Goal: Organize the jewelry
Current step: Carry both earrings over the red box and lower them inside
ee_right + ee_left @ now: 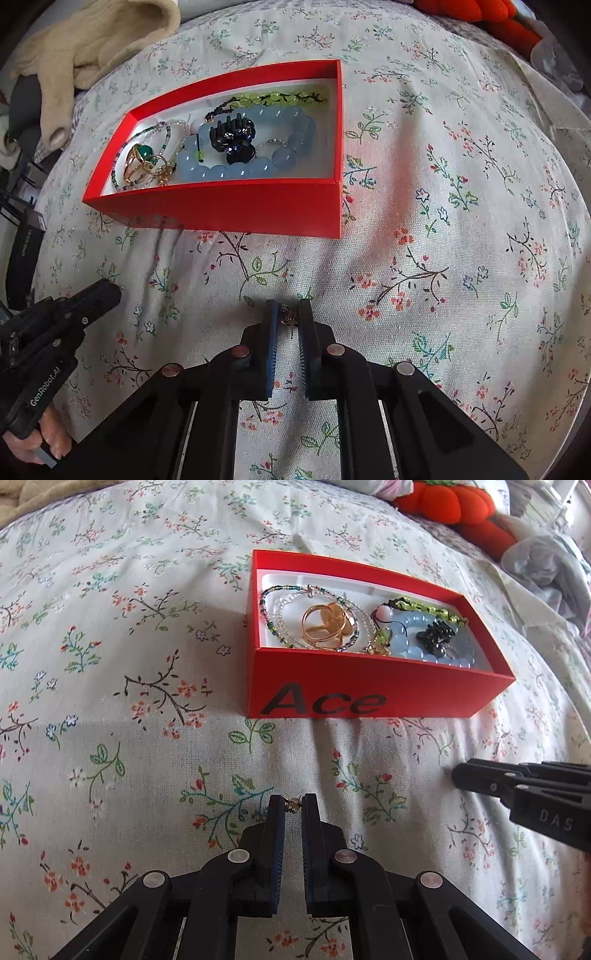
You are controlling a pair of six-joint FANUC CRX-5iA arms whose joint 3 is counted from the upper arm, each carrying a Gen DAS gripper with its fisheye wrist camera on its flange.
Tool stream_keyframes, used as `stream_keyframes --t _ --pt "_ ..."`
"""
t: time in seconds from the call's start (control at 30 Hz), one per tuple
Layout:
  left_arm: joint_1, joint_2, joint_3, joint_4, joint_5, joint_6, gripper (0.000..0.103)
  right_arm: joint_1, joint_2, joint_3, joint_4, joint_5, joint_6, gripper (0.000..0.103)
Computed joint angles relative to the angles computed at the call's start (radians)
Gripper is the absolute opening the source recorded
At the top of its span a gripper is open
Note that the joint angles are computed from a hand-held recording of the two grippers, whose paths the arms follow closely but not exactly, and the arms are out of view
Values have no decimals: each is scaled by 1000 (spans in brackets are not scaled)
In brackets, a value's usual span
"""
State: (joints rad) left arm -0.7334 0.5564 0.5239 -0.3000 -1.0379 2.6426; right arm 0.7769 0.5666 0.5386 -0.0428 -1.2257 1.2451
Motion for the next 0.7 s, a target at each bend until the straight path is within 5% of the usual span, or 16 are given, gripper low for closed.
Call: stream_keyframes --t 0.23,0.7 --pt "-3 -28 1 -35 23 52 3 -30 -5 46 -95 -29 1 11" --pt "20 22 108 -48 101 58 3 -81 -53 83 -170 69 -29 11"
